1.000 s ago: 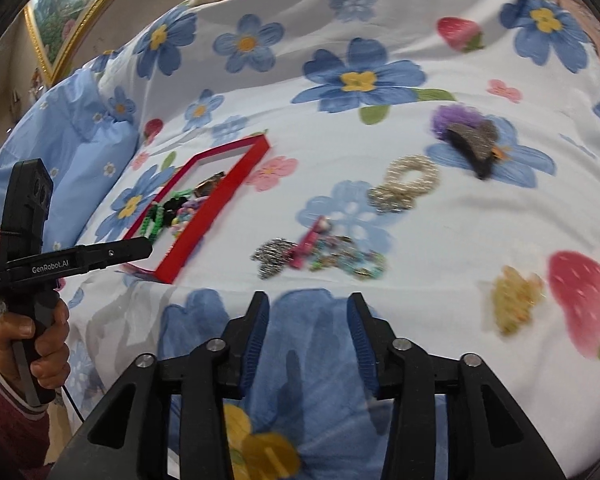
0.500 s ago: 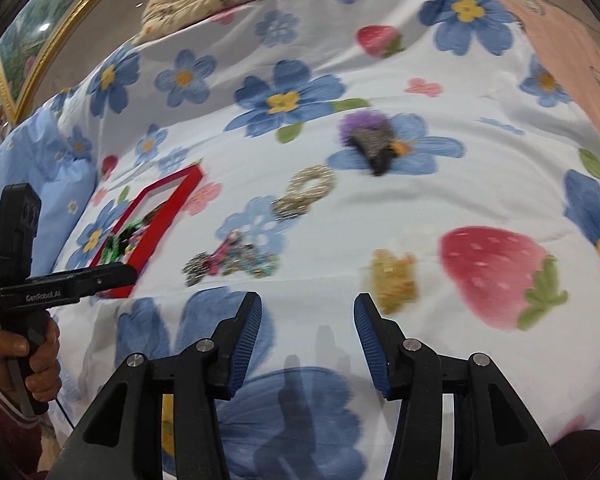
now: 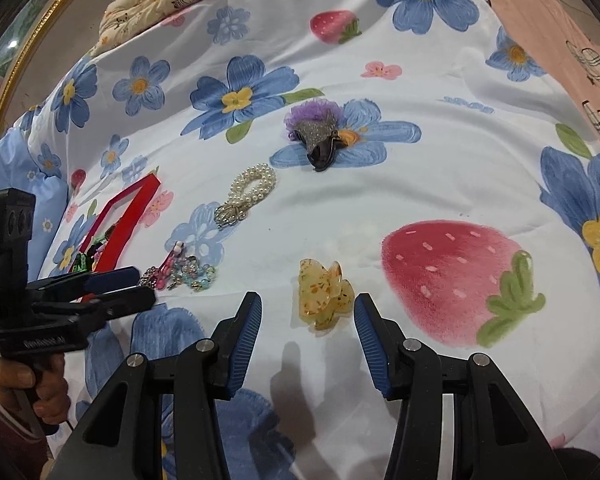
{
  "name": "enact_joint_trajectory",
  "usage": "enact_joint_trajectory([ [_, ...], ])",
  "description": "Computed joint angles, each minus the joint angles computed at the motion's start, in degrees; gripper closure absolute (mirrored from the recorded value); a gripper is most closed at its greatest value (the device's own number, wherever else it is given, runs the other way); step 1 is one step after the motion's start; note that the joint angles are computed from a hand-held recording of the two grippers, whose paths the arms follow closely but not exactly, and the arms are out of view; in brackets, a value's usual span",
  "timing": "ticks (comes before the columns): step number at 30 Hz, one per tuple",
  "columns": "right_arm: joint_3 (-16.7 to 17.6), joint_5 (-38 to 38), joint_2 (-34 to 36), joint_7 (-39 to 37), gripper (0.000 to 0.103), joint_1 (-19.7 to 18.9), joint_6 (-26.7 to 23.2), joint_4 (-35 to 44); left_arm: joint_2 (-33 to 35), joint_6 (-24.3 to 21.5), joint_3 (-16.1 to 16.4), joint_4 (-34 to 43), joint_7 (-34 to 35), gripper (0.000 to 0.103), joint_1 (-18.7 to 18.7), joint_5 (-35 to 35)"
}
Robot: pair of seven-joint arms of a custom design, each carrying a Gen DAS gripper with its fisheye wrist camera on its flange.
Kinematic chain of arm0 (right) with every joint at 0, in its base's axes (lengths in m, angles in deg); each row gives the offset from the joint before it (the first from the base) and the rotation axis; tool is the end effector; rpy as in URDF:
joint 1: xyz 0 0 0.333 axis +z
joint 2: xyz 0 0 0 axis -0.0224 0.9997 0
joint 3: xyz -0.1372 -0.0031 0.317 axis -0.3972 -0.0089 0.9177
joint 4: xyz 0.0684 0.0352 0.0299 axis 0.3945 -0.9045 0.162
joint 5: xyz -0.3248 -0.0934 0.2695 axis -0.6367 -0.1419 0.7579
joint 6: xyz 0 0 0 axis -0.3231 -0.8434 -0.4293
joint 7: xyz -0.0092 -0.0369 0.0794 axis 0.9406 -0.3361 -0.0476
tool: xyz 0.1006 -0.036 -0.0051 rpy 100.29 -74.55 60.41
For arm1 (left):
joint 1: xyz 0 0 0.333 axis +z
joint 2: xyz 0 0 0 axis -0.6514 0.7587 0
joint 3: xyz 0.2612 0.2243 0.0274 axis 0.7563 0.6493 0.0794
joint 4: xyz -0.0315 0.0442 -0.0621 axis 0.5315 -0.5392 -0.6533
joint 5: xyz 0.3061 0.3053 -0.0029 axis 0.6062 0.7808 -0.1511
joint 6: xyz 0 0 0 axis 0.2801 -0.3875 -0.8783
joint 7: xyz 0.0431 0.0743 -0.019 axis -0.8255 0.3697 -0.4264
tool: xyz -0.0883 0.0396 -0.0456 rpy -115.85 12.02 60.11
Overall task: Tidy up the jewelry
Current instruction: 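Grasp the crystal bead bracelet with the left tool while the right tool grasps the amber hair claw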
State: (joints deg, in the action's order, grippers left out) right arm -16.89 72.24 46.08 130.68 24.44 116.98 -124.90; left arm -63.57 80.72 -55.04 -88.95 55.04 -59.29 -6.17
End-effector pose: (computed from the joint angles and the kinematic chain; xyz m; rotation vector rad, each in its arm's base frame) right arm 0.6245 0.3682 0.3922 -1.9224 1.4550 -0.2222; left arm 0.6082 -0.3859 0.3914 -1.8666 2.1339 -0.8504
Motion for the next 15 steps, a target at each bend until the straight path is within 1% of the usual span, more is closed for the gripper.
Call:
enact_joint_trajectory([
  [1,0.06,0.03,0.33,-0.17,0.053,-0.14,-0.12,0.44,0.95,-0.25,-0.37,1.01,0.92,0.054,0.25,-0.21],
  [2,-0.09,-0.1,0.61,-0.18,0.053,-0.07,-0.14,0.8,1.95,-0.8,-0.93,2.11,2.1,0.059,0.64,-0.73],
  [3,-0.22,-0.19,0.94,-0.18,0.053,-0.05,-0.22,1.23,2.84,-1.38,-1.3,3.09,3.07,0.069,0.86,-1.19],
  [5,-0.28,-0.15,1.44,-0.14,0.053,-0.19,-0.68,1.95,4.34,-2.33,-1.91,4.71,4.9,0.081,1.11,-2.01],
  [7,0.44,0.58,1.98,-0.76,0.053,-1.02,-1.34,2.65,5.95,-3.91,-2.57,6.47,6.89,0.082,1.28,-3.04],
  [9,1.09,1.43,2.48,-1.32,0.053,-1.7,-2.05,3.27,6.89,-5.09,-1.97,7.55,7.4,0.082,0.53,-2.94],
  [10,1.28,1.74,2.71,-1.57,0.053,-1.88,-2.39,3.52,7.02,-4.53,-1.77,7.54,7.41,0.082,0.42,-3.05],
  [12,1.39,2.1,3.02,-1.97,0.053,-1.95,-2.77,3.8,7.15,-3.7,-2.83,7.26,8.39,0.082,1.66,-5.1],
  [14,1.54,2.44,3.22,-2.39,0.054,-2.04,-3.13,3.99,6.51,-3.57,-2.67,6.69,7.72,0.087,1.87,-6.25],
  [15,1.34,2.38,3.24,-2.35,0.054,-1.84,-3.27,4.01,6.01,-3.18,-2.25,6.24,7.32,0.087,1.59,-6.06],
])
